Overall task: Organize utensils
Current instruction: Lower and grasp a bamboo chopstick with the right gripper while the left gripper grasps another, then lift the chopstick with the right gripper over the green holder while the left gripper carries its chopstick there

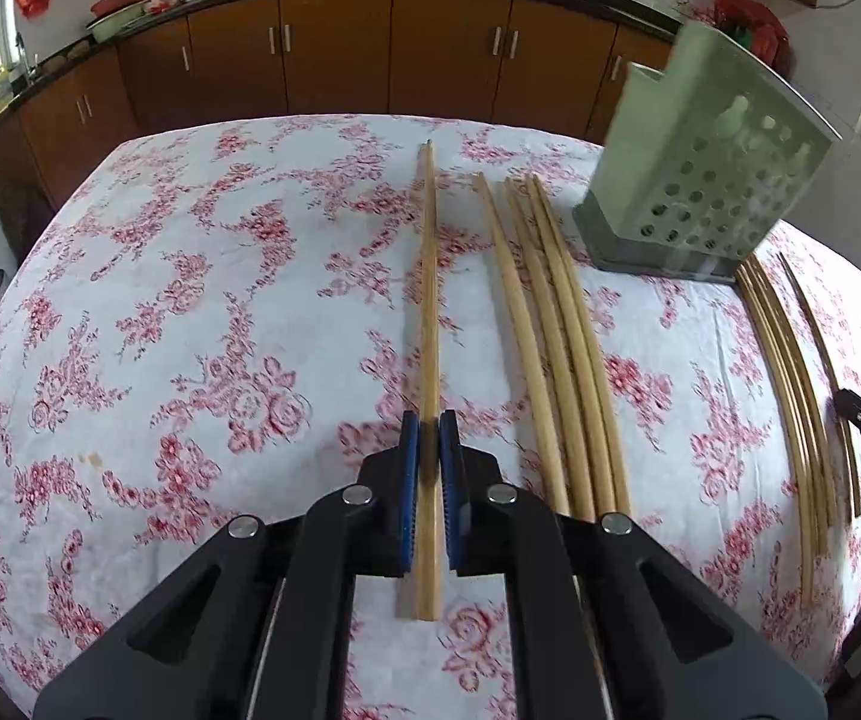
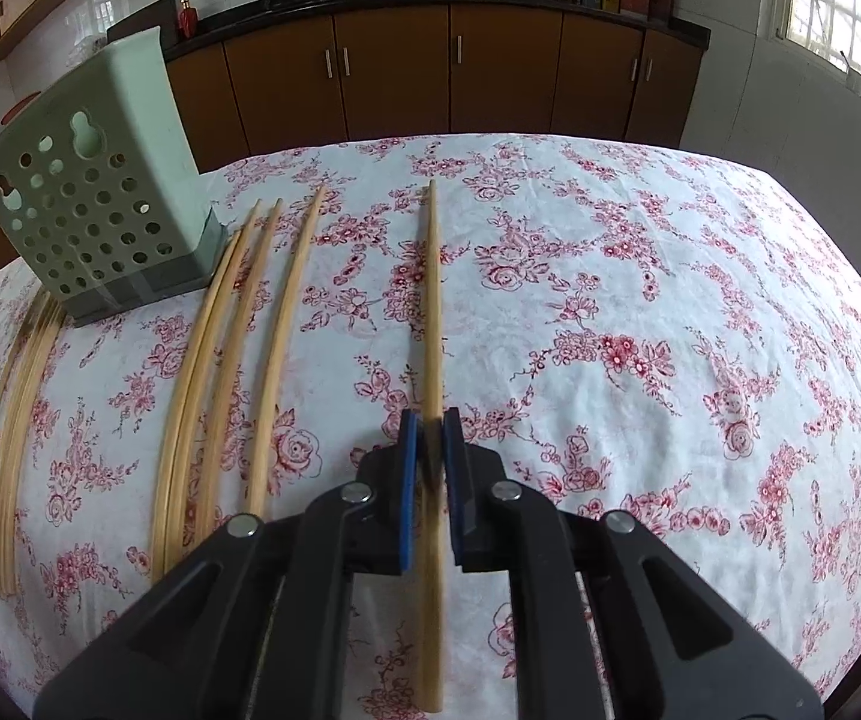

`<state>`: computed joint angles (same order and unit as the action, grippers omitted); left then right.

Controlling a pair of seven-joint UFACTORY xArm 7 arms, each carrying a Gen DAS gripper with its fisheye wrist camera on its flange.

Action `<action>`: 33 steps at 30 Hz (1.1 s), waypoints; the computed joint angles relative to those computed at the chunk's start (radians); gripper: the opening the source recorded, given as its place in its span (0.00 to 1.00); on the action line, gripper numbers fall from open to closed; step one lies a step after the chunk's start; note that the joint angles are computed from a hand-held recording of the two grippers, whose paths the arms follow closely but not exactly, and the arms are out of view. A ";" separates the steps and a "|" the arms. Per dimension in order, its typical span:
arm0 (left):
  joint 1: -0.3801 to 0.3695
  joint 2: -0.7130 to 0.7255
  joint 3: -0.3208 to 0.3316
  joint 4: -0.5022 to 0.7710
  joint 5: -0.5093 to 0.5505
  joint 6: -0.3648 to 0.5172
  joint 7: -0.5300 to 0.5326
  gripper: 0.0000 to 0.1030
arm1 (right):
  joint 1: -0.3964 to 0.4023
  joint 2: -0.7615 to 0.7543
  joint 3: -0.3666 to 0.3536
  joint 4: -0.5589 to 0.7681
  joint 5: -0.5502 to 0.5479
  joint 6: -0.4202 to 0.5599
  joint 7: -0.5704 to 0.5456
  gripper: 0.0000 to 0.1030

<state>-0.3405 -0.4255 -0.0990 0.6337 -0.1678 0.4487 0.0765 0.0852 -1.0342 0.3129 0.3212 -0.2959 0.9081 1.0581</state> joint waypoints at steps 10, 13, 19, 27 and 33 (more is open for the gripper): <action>-0.027 0.068 0.107 0.041 -0.135 -0.045 0.182 0.08 | -0.130 0.044 -0.054 -0.015 -0.075 -0.092 -0.027 0.08; -0.032 0.030 0.116 0.005 -0.184 -0.047 0.240 0.09 | -0.123 0.021 -0.046 -0.024 -0.065 -0.081 -0.027 0.11; -0.022 -0.025 0.105 -0.046 -0.199 -0.058 0.269 0.10 | -0.051 -0.064 -0.009 -0.046 -0.014 -0.002 0.001 0.11; -0.018 -0.068 0.100 -0.093 -0.168 -0.081 0.253 0.10 | 0.025 -0.123 0.032 -0.051 0.019 0.083 0.038 0.11; -0.008 -0.104 0.088 -0.122 -0.135 -0.081 0.218 0.09 | 0.078 -0.160 0.056 -0.053 0.028 0.143 0.064 0.08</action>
<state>-0.3483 -0.5297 -0.0111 0.5115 -0.3024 0.3675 0.2946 0.1633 -1.1939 0.3687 0.2686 -0.2675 1.0511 1.1218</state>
